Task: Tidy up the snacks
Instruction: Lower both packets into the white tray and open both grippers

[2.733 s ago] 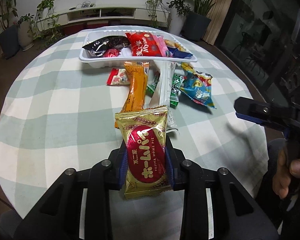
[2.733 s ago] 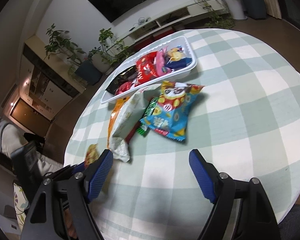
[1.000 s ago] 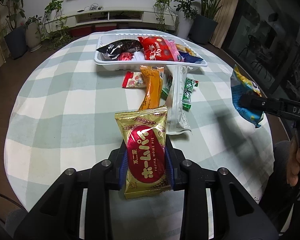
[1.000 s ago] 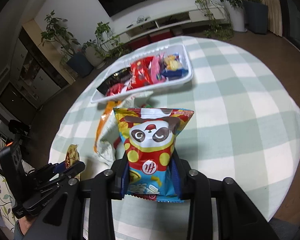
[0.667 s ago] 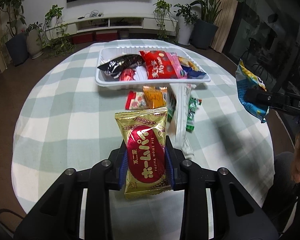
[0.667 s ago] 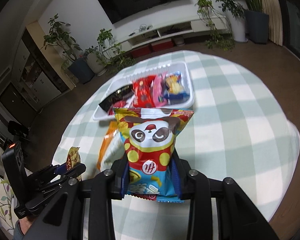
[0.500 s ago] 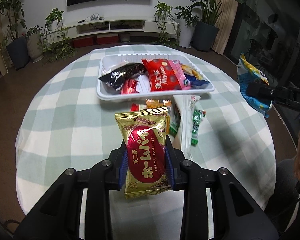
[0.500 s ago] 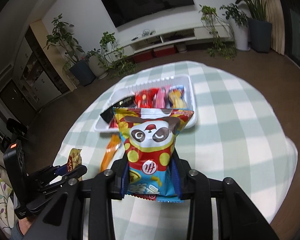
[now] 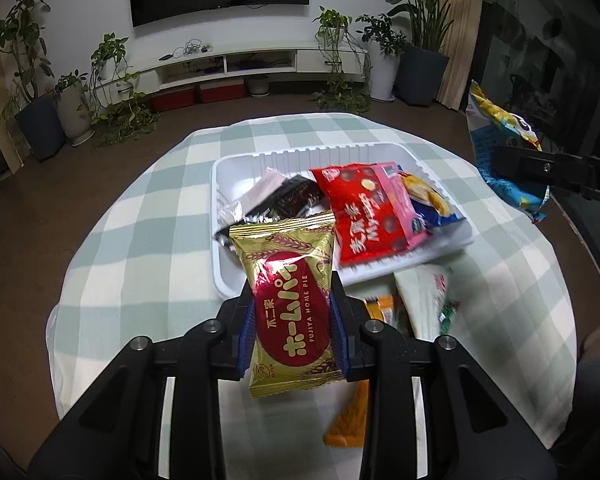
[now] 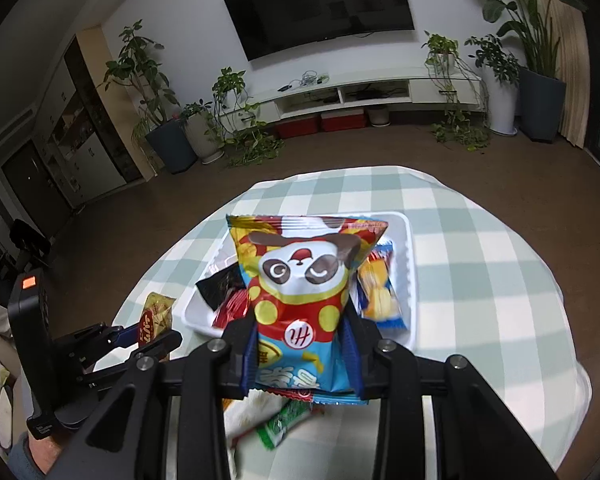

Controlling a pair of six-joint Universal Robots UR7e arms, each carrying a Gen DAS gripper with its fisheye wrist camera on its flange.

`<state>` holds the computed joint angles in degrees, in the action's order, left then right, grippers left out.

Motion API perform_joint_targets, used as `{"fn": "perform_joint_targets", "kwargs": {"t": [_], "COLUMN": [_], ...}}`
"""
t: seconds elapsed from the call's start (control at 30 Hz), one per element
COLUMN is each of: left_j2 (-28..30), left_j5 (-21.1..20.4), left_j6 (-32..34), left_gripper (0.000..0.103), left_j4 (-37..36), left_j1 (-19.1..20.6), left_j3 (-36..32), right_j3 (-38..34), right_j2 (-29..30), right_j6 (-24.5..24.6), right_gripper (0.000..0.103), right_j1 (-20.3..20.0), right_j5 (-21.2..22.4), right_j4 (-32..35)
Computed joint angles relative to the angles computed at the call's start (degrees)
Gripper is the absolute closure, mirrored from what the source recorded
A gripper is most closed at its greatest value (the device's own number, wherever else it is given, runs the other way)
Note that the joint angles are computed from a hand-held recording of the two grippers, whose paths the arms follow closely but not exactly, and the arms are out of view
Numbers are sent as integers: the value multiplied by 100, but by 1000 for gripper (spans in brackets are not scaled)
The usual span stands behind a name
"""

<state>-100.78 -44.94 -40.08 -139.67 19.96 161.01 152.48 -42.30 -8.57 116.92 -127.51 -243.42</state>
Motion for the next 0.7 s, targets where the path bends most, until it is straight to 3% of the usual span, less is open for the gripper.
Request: {"fn": "perform_joint_targets", "kwargs": {"t": [0.2,0.4,0.7], "left_j2": [1586,2954,3846], "left_j5": [39,-53,86], "left_j6": [1488,2414,2932], "left_gripper": [74,74,74], "left_j4": [-2022,-3136,-3782], "left_j1": [1135,2100,2400], "left_j3": [-532,-1203,-1568], "right_j3": [-435,-824,-1126], "right_j2": [32,250,554], "right_j6": [-329,-443,-651], "right_gripper": [66,66,66], "right_j1": [-475,-868,-1211], "right_j5": [164,192,224], "right_j4": [440,781,826]}}
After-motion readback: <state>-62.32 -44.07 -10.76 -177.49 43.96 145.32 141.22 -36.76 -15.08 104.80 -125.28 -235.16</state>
